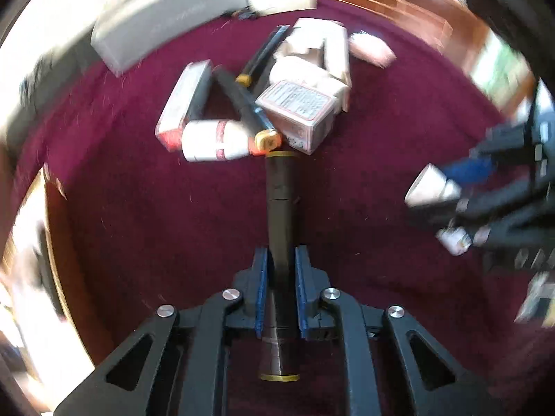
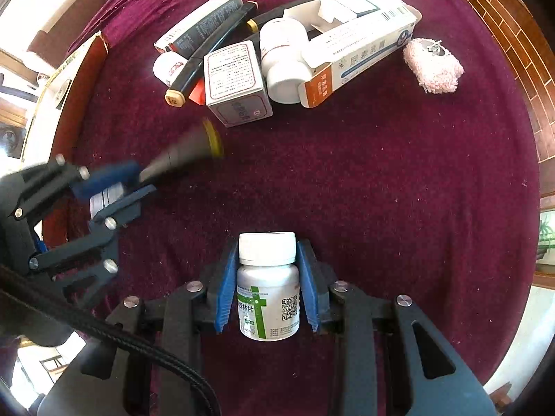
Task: Organize objects
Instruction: 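Close the left tool on the yellow-ended black marker and lift it, then place the marker in the tray with left tool while right sets the pill bottle beside it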
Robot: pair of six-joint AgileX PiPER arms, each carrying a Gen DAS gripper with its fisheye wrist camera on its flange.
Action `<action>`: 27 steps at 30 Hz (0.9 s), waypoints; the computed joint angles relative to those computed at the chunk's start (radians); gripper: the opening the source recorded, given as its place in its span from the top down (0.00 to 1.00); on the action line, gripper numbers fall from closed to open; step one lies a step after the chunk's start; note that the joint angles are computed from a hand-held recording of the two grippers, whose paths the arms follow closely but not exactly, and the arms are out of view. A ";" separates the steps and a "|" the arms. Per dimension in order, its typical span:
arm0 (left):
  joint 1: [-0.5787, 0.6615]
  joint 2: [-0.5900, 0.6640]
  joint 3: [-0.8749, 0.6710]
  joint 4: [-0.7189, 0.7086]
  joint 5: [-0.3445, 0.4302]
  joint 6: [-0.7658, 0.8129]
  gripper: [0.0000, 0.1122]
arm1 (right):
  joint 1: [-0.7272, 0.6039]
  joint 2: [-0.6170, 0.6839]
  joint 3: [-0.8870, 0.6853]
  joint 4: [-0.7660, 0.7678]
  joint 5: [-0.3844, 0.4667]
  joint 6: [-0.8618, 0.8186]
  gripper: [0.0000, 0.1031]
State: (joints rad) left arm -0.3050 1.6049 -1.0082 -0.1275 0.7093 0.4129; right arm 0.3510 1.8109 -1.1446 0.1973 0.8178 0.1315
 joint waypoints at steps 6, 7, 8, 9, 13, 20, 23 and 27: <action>0.168 -0.054 0.005 -0.250 0.082 0.047 0.90 | -0.017 0.005 -0.022 0.040 0.008 -0.063 0.70; 0.191 -0.070 0.006 -0.263 0.089 0.054 0.90 | -0.023 0.002 -0.021 0.059 0.007 -0.081 0.70; 0.208 -0.087 0.008 -0.269 0.094 0.056 0.90 | -0.028 0.002 -0.024 0.079 0.008 -0.101 0.70; 0.217 -0.106 0.018 -0.272 0.094 0.054 0.90 | -0.028 0.006 -0.031 0.097 0.009 -0.112 0.70; 0.303 -0.185 0.042 -0.293 0.123 0.070 0.90 | -0.068 -0.034 -0.007 0.214 0.025 -0.222 0.70; 0.548 -0.234 -0.019 -0.310 0.231 0.051 0.90 | -0.016 -0.038 -0.071 0.354 0.081 -0.291 0.70; 0.677 -0.219 -0.083 -0.305 0.287 0.060 0.90 | 0.014 0.008 -0.157 0.433 0.124 -0.334 0.70; 0.777 -0.161 -0.169 -0.283 0.292 0.083 0.90 | 0.076 0.125 -0.333 0.531 0.188 -0.337 0.70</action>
State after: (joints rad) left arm 0.4724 1.4438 -1.1774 -0.4109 1.0012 0.4964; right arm 0.4267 1.9362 -1.4777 0.7286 1.0053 -0.2051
